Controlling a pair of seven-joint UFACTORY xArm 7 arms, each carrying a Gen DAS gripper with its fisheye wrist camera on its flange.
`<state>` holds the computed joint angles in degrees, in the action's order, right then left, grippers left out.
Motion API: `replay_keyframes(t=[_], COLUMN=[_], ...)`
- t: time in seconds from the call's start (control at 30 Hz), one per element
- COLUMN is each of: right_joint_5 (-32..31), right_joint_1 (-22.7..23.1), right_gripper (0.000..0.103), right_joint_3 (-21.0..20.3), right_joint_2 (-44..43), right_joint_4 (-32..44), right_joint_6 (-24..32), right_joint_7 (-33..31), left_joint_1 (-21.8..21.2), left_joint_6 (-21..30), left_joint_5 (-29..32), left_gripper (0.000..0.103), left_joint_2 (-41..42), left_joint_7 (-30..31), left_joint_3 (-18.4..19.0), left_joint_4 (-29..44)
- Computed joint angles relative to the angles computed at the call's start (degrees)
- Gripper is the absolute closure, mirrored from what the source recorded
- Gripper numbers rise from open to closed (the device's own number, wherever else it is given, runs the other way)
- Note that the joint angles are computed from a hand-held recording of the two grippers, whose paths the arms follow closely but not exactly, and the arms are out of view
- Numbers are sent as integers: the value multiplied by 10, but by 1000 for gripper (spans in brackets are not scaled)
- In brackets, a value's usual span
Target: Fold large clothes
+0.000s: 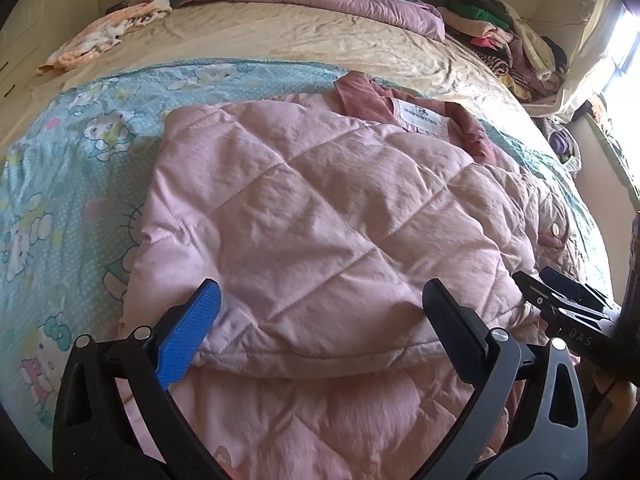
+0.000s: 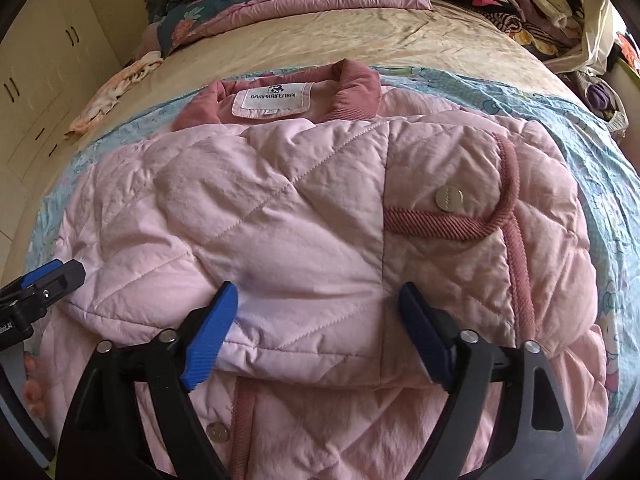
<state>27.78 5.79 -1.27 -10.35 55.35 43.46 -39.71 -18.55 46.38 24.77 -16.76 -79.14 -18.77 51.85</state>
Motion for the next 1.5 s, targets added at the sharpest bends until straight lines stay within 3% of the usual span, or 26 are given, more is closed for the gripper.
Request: replay_keyframes(t=[0.23, 0.63, 1.5], right_joint_5=[20, 72, 91], right_joint_1=[3, 7, 7], right_gripper=[10, 8, 5], right_joint_3=[-12, -45, -108], right_joint_2=[-36, -97, -231], right_joint_4=[-20, -22, -24], right_joint_6=[2, 46, 141], right_joint_7=[-8, -32, -43], left_joint_1=[-1, 2, 0], left_joint_6=[5, 40, 137], left_joint_5=[3, 3, 21], left_gripper=[8, 8, 8], left_joint_2=[-19, -60, -114], left_joint_7=[-17, -34, -68], left_joint_3=[-10, -32, -97], left_joint_4=[-3, 3, 55])
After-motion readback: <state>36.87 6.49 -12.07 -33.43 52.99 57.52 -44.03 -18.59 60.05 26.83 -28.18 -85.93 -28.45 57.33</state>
